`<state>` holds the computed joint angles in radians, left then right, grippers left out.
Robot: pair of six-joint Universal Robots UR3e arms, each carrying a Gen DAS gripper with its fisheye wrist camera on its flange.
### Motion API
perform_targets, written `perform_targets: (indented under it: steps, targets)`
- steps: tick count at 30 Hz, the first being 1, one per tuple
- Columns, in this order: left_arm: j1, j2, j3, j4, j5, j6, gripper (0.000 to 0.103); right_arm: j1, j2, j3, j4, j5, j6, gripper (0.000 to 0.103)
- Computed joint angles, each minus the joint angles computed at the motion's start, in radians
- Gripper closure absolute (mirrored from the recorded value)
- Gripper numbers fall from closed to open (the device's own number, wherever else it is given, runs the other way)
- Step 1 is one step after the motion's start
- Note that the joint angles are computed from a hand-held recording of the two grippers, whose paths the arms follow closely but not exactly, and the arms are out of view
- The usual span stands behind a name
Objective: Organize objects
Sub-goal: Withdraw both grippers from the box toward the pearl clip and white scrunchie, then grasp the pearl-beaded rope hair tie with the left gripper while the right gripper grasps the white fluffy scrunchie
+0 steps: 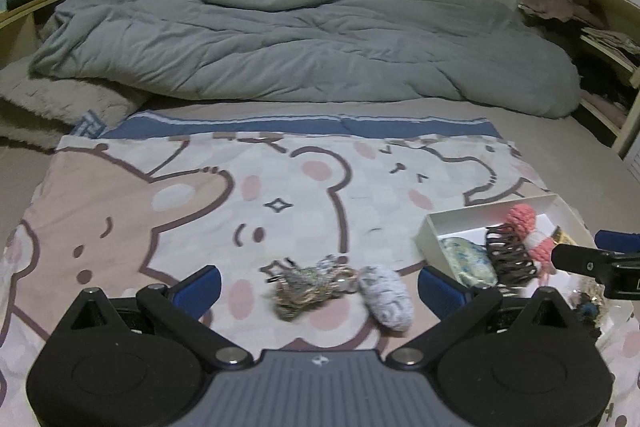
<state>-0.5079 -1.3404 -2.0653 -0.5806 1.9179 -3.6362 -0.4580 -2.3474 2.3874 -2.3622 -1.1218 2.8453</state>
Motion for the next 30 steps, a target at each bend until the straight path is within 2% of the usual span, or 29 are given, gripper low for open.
perform_targets:
  steps: [8, 16, 21, 23, 26, 30]
  targets:
    - [0.095, 0.109, -0.099, -0.004, -0.036, 0.040, 0.000, 0.278, 0.278, -0.054, -0.279, -0.151, 0.172, 0.000]
    - [0.171, 0.150, -0.173, 0.069, -0.085, 0.085, 0.002, 0.454, 0.486, -0.135, -0.425, -0.235, 0.261, 0.002]
    - [0.221, 0.130, -0.200, 0.132, -0.149, 0.117, 0.009, 0.504, 0.581, -0.189, -0.444, -0.251, 0.292, 0.016]
    - [0.234, 0.111, -0.208, 0.157, -0.167, 0.131, 0.013, 0.520, 0.615, -0.211, -0.439, -0.258, 0.293, 0.028]
    - [0.263, 0.086, -0.225, 0.193, -0.208, 0.158, 0.017, 0.536, 0.662, -0.242, -0.420, -0.265, 0.293, 0.040]
    - [0.273, 0.031, -0.244, 0.269, -0.230, 0.244, 0.024, 0.539, 0.708, -0.259, -0.405, -0.254, 0.274, 0.044]
